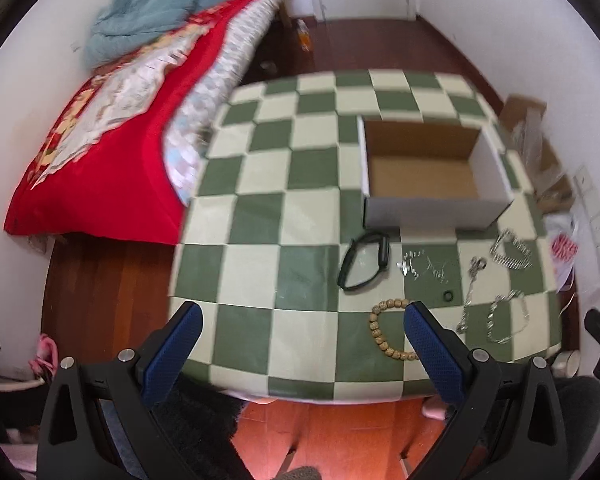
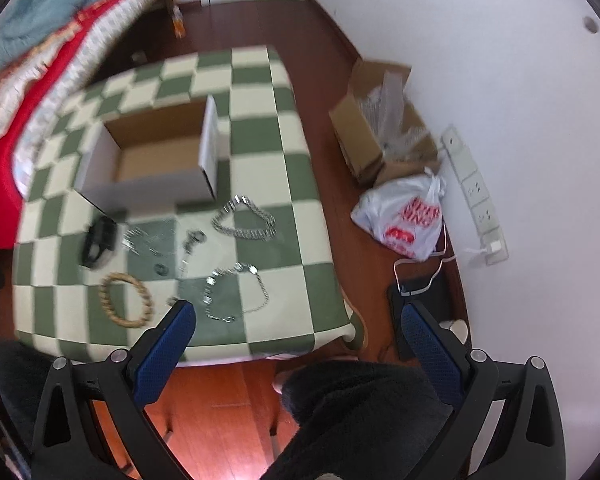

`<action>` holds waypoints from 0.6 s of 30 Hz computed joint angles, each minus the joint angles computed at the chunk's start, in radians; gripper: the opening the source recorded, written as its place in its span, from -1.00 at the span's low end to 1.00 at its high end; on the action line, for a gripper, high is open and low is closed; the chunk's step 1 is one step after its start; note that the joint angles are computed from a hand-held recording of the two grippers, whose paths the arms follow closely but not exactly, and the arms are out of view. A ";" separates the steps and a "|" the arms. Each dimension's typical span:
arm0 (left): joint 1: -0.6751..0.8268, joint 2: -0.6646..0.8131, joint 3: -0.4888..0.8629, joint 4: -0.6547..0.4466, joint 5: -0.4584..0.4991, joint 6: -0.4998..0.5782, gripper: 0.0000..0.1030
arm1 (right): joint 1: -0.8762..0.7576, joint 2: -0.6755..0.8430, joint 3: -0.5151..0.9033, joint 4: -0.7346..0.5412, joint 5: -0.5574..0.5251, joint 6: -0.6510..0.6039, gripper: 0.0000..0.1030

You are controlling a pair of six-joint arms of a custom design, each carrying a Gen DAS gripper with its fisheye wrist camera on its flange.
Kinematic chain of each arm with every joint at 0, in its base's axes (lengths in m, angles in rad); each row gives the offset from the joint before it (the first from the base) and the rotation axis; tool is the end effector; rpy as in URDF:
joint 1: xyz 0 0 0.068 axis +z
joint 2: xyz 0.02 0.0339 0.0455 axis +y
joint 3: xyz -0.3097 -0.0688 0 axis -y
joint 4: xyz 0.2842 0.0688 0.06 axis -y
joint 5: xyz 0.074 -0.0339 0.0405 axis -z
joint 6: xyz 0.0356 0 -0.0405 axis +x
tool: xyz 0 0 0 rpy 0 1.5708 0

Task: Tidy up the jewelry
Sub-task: 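Move left tool to the wooden bead bracelet while right tool approaches a thin silver chain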

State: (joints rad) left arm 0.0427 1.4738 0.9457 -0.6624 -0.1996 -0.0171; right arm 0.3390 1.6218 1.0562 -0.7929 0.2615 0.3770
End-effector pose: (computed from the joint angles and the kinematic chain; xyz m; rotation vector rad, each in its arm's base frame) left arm 0.3056 0.0201 0.2293 -0.1352 2.7480 0.2822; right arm 0.3150 0.1013 0.2152 0.0938 2.8410 -0.2439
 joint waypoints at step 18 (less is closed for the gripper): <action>-0.033 0.336 0.020 0.092 0.003 -0.058 0.99 | -0.026 0.331 0.031 0.178 -0.069 -0.015 0.96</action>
